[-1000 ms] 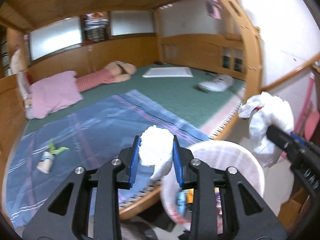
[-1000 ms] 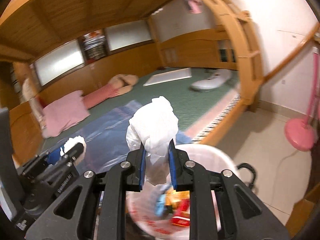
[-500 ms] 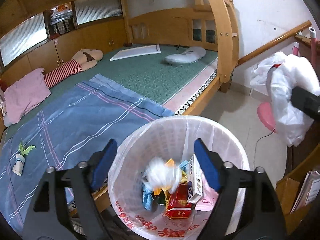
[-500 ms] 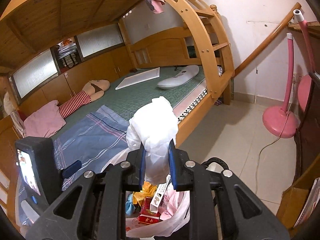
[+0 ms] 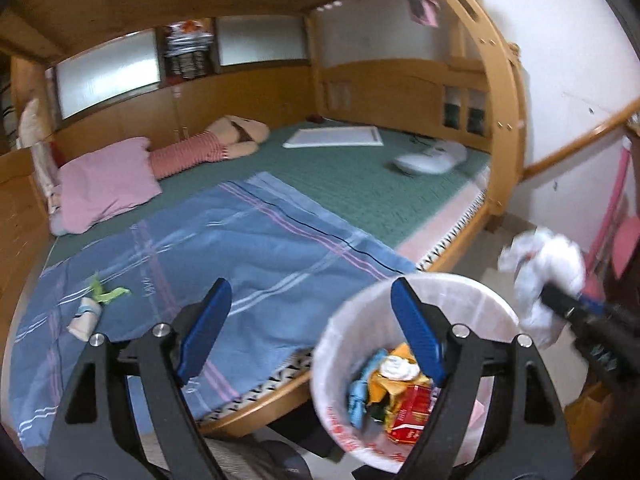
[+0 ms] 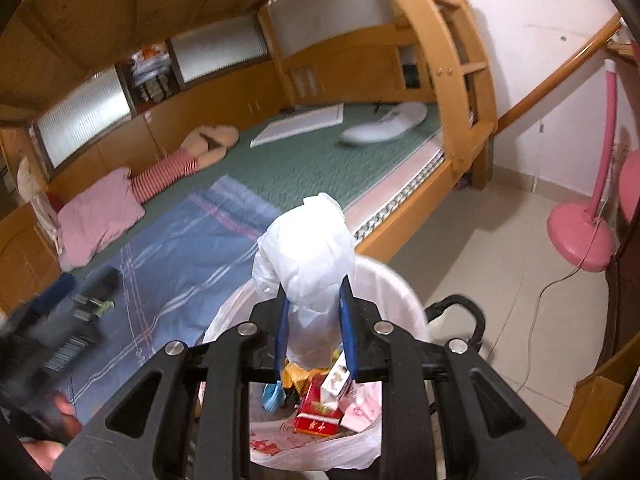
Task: Collect trash
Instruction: 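Move both grippers back toward the paper cup and green crane on the bed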
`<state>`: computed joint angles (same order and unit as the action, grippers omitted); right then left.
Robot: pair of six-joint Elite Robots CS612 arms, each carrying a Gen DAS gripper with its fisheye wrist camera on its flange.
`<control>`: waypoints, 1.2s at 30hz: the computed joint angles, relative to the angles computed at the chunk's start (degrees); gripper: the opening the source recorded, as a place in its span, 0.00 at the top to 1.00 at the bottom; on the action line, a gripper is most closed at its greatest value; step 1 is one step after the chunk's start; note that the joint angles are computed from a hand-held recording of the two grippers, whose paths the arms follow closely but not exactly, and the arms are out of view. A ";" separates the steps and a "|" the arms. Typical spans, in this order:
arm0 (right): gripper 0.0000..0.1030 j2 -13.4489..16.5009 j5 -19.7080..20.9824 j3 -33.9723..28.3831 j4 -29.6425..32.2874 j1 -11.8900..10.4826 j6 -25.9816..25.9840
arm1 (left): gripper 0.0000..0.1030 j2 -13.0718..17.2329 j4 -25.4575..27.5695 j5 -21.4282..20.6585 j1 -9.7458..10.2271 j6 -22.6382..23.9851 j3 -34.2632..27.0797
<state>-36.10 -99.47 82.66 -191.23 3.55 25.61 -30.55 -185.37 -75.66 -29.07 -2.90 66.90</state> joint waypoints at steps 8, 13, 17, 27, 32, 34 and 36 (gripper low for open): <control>0.33 1.96 0.87 -4.41 9.71 0.49 -1.62 | 0.20 -1.64 -3.88 2.34 1.20 -1.67 2.31; 0.30 1.95 0.20 -4.57 8.63 1.01 -2.11 | 0.20 -2.30 -4.93 2.76 2.02 -3.38 3.34; 0.30 2.07 0.73 -5.34 7.88 1.44 -3.04 | 0.20 -2.66 -5.56 3.46 2.78 -4.63 3.97; 0.30 5.24 7.66 -13.59 9.96 4.23 -9.77 | 0.20 -3.58 -4.79 8.79 5.67 -9.91 5.70; 0.30 7.89 12.31 -19.80 12.96 5.79 -12.88 | 0.20 -4.20 -3.54 13.13 7.57 -13.38 7.05; 0.30 8.94 13.77 -22.22 14.25 6.45 -14.25 | 0.20 -4.45 -2.95 14.73 8.39 -14.84 7.57; 0.30 10.00 15.20 -24.68 15.68 7.11 -15.63 | 0.18 -4.69 -2.49 16.11 9.28 -16.33 8.23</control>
<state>-26.10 -84.27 57.98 -175.55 10.66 9.98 -35.24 -187.87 -59.55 -19.79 -19.22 75.13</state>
